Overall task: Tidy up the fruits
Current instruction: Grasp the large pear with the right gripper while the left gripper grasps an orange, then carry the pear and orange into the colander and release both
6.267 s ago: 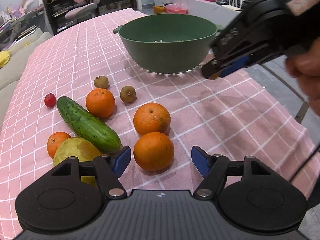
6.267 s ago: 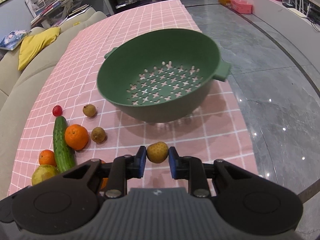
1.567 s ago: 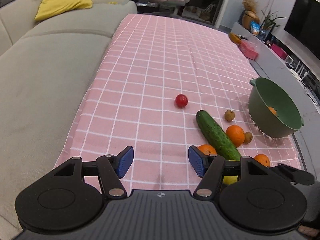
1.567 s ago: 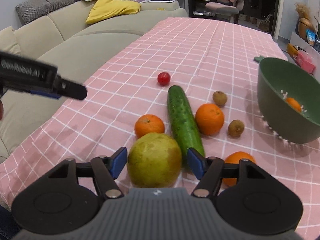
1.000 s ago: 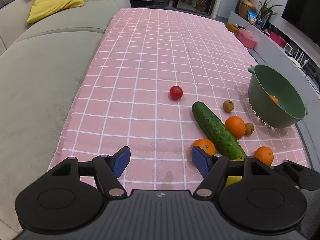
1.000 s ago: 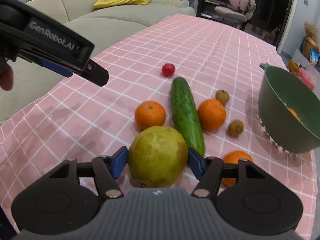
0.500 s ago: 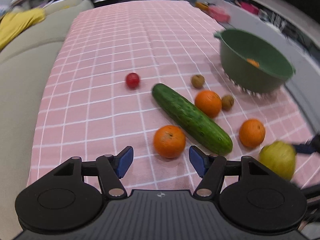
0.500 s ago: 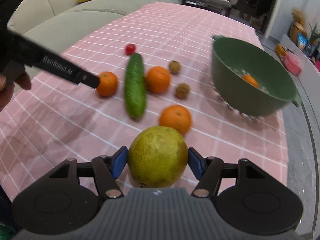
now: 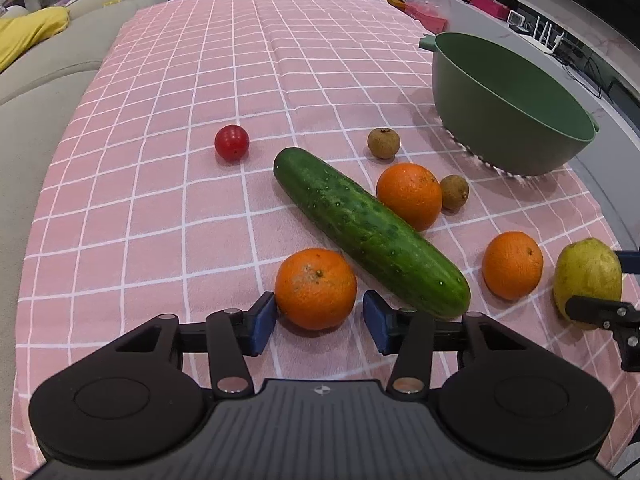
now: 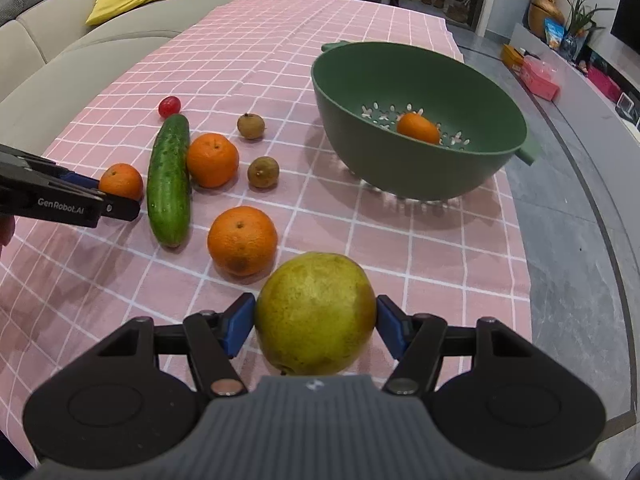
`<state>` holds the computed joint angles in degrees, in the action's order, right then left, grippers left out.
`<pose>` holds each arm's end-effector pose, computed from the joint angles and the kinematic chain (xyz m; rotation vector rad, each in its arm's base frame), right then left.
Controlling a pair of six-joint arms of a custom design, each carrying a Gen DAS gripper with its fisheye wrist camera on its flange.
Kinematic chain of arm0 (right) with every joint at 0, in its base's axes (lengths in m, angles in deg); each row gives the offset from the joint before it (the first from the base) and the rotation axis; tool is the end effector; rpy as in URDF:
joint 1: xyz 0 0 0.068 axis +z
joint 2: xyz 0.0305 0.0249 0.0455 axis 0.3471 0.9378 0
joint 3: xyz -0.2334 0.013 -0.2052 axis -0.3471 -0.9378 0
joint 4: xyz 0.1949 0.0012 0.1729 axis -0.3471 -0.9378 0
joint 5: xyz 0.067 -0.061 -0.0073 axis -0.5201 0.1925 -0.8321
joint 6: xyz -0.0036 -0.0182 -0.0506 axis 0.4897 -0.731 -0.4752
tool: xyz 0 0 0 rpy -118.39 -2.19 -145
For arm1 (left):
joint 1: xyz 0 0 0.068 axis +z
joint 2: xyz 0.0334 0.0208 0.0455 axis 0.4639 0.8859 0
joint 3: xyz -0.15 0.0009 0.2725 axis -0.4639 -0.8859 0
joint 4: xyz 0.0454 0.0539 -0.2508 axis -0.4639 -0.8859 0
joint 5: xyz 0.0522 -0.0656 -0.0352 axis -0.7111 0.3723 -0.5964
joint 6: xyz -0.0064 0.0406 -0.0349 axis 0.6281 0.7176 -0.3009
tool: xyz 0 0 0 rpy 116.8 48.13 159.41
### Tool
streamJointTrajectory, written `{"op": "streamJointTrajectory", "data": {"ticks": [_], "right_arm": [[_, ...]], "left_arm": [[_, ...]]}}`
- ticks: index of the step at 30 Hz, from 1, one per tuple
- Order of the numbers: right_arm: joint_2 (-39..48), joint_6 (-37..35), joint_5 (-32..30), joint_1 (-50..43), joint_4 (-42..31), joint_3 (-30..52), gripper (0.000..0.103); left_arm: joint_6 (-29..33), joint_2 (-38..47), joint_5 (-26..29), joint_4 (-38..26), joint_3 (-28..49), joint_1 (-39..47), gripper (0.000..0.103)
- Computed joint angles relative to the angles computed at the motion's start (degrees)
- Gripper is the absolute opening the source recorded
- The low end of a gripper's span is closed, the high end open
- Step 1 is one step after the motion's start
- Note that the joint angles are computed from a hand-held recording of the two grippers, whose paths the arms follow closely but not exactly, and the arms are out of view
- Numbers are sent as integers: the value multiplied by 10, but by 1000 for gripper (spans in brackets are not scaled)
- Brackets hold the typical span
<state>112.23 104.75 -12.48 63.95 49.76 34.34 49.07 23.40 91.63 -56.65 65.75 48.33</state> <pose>0.1329 0.1110 0.1610 -0.1723 2.5553 0.0584 0.2170 0.0667 0.1428 0.4622 2.5586 -0.2328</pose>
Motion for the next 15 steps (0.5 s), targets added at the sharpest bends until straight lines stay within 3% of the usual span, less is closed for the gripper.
{"op": "streamJointTrajectory", "data": {"ticks": [2, 15], "right_arm": [[0, -2, -3, -4, 6, -3, 62], [-2, -15, -19, -27, 12, -4, 62]], "left_arm": [[-4, 4, 0, 7, 1, 0, 50], [12, 0, 12, -3, 1, 5, 49]]}}
